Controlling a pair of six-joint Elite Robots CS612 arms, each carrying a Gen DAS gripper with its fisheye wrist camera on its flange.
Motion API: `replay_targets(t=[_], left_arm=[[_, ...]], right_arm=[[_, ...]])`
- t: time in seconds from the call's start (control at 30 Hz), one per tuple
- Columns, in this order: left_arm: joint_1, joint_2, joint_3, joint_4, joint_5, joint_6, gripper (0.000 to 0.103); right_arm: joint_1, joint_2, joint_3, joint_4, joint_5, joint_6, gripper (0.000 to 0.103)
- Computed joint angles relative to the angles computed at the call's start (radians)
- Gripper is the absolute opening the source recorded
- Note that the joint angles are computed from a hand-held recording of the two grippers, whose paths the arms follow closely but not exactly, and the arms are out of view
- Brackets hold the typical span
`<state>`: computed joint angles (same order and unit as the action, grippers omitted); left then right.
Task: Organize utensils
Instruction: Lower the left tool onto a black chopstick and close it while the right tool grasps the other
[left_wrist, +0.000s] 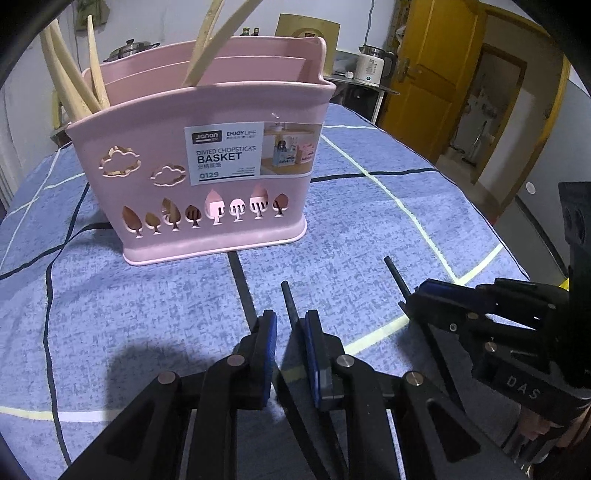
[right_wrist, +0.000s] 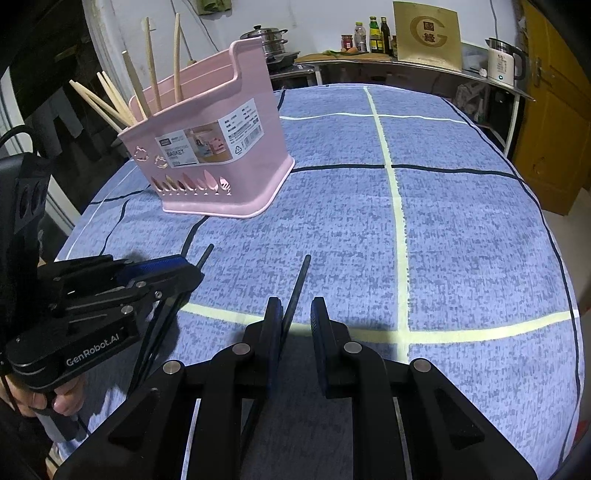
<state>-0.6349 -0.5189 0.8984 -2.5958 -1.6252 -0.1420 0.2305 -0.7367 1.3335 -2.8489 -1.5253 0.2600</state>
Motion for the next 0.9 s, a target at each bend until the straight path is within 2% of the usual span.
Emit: replay_targets(t=[0.17, 0.4, 0.47, 0.5, 0.6, 0.7, 0.9], left_arm=[[-0.011, 0.005, -0.014, 0.021, 0.053, 0.048, 0.015], [-0.017, 0.015, -0.031, 0.023, 0.076, 0.071, 0.015], [-0.021, 0.014, -0.029, 0.021, 0.090, 0.073, 0.015], [-0.022, 0.013, -0.027, 0.020, 0.093, 0.071, 0.015], [-0.021, 0.010, -0.022, 0.017, 0.087, 0.068, 0.008], [-0.022, 0.016, -0.033, 0.025, 0.086, 0.067, 0.007], [-0.013, 0.009, -0.031, 0.019, 0.037, 0.058, 0.007]], right_arm=[[0.003, 0.014, -0.032, 0.029, -0.020, -0.008, 0.017], [0.009, 0.030, -0.066, 0.057, -0.054, -0.016, 0.017], [0.011, 0.031, -0.069, 0.061, -0.066, -0.018, 0.014], [0.013, 0.031, -0.070, 0.065, -0.077, -0.019, 0.008], [0.012, 0.031, -0.070, 0.065, -0.077, -0.017, 0.007], [0.013, 0.031, -0.070, 0.065, -0.075, -0.017, 0.007], [0.015, 0.023, -0.065, 0.042, -0.059, -0.024, 0.006]])
